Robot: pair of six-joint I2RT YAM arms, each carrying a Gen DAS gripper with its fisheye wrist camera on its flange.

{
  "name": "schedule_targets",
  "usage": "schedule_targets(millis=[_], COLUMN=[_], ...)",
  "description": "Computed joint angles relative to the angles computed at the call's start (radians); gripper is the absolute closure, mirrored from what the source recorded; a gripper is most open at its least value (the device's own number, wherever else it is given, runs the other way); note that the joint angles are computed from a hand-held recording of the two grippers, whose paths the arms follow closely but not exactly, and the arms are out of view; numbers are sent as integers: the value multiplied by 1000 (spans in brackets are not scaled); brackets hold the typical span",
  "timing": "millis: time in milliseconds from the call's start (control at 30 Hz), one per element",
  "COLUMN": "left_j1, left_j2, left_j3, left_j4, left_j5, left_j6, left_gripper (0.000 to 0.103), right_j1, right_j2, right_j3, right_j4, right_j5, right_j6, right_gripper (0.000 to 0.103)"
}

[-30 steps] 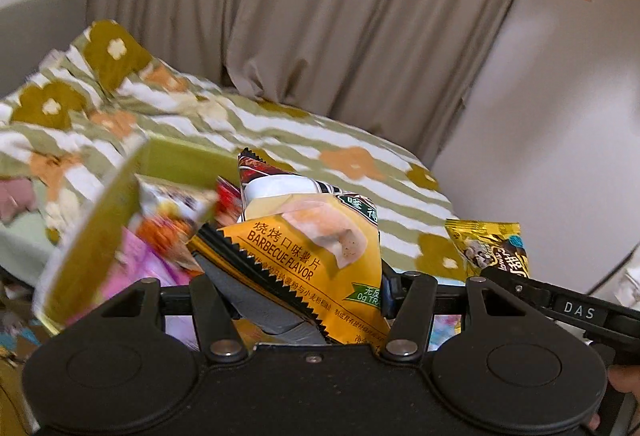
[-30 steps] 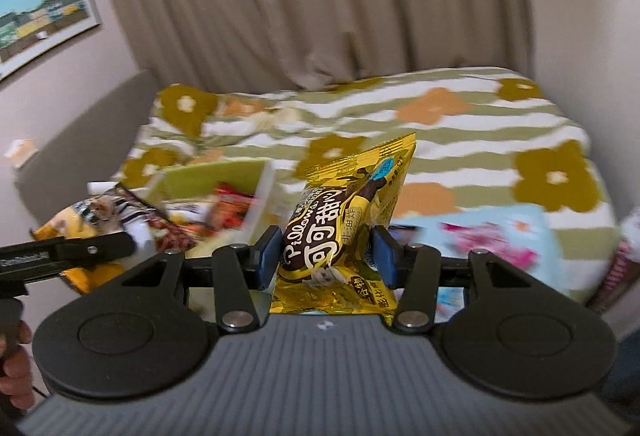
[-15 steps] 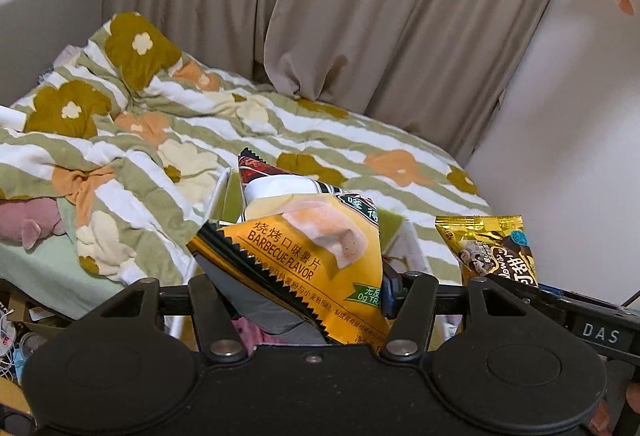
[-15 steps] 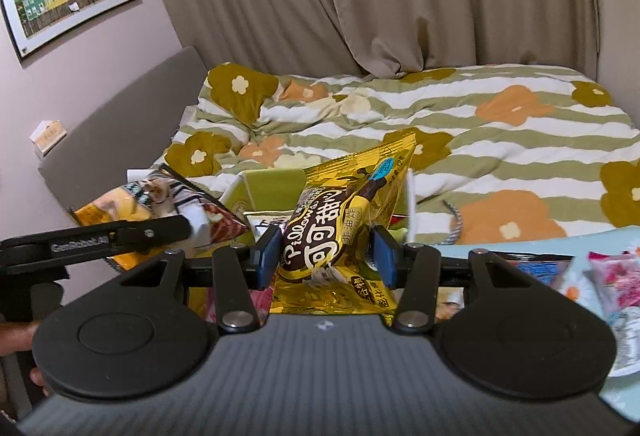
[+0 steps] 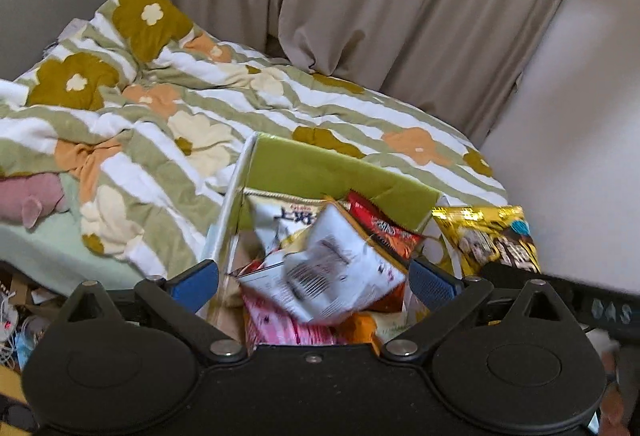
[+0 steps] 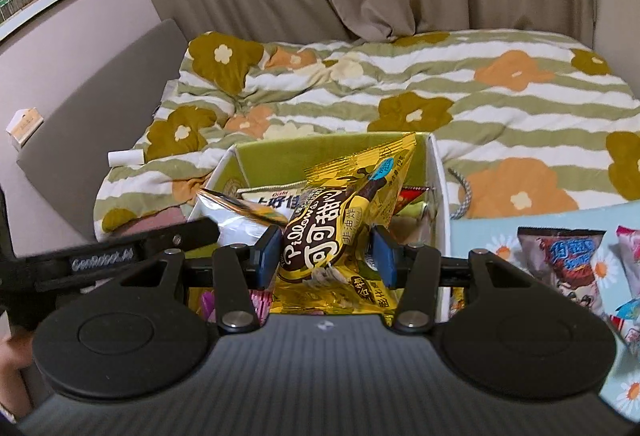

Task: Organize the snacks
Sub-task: 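Open left tool over the box while right tool lowers and releases its bag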

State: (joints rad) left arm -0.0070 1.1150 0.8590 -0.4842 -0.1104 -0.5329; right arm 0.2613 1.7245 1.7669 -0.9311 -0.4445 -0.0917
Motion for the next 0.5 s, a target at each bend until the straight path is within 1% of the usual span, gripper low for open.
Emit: schedule_targets(millis=[133,267,367,500], left_j1=[-52,-89,-107,-111], left_j2=[-86,-129,-142,-142], left_j3=[-3,12,16,10], left_j4=[-78,-126,-136,-134], left_j5=[-73,-133,-181,-190], left_j6=[-64,-102,-117,-143], left_gripper=[1,1,0,0], right_j1=[-6,-9,-14,-21], right_j2=[25,54,84,127], right_j3=[39,88,131,166], right_j4=[-15,-24,-34,-41], right_j5=[-30,-54,-53,-54], right_j6=[5,-1,-17,-20], right_gripper=[38,38,38,36])
